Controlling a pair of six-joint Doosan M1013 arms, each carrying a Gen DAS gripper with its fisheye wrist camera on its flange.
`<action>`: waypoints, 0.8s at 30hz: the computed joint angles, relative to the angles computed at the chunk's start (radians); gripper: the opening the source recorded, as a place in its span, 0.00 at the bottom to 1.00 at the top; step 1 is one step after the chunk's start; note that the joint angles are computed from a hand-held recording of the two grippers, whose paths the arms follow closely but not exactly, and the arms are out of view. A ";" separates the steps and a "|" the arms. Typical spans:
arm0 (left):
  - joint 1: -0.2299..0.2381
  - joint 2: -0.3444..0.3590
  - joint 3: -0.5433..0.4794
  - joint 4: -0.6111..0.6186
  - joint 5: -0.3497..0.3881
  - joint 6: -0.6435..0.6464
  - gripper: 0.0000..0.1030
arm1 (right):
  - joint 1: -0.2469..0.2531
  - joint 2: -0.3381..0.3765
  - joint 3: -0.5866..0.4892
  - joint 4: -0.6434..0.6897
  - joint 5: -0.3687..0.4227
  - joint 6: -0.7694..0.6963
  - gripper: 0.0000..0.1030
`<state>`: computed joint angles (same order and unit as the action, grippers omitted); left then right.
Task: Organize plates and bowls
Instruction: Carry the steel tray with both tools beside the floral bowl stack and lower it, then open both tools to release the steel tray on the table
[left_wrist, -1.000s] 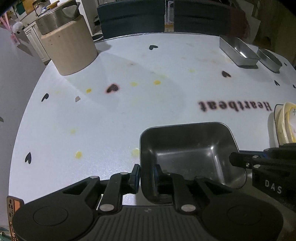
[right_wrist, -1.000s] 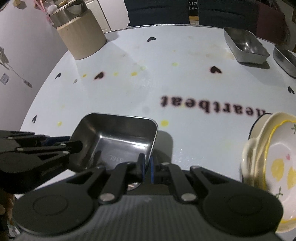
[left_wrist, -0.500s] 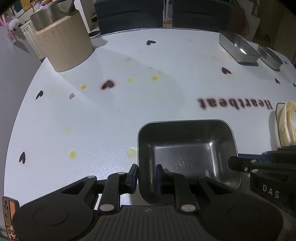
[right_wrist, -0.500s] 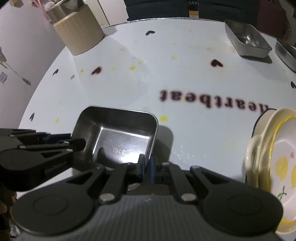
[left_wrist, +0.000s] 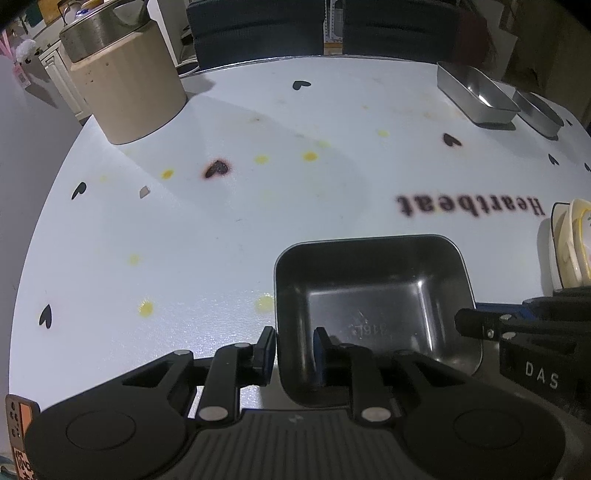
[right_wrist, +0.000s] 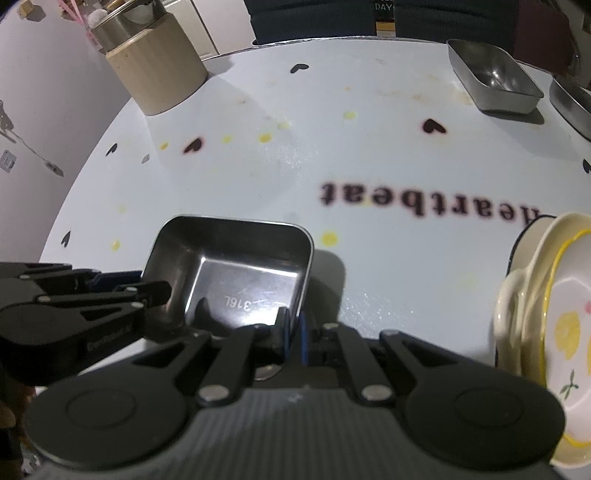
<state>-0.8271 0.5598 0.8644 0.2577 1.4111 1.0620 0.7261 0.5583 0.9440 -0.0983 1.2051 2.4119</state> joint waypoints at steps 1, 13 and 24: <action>0.000 0.000 0.000 0.003 0.001 -0.001 0.23 | 0.000 0.002 -0.003 0.002 0.007 -0.005 0.10; 0.000 -0.026 0.025 0.009 -0.028 -0.023 0.57 | 0.007 -0.015 0.006 -0.031 -0.001 -0.004 0.36; -0.009 -0.042 0.037 0.024 -0.048 -0.038 0.99 | 0.023 -0.063 0.060 -0.126 -0.055 0.019 0.75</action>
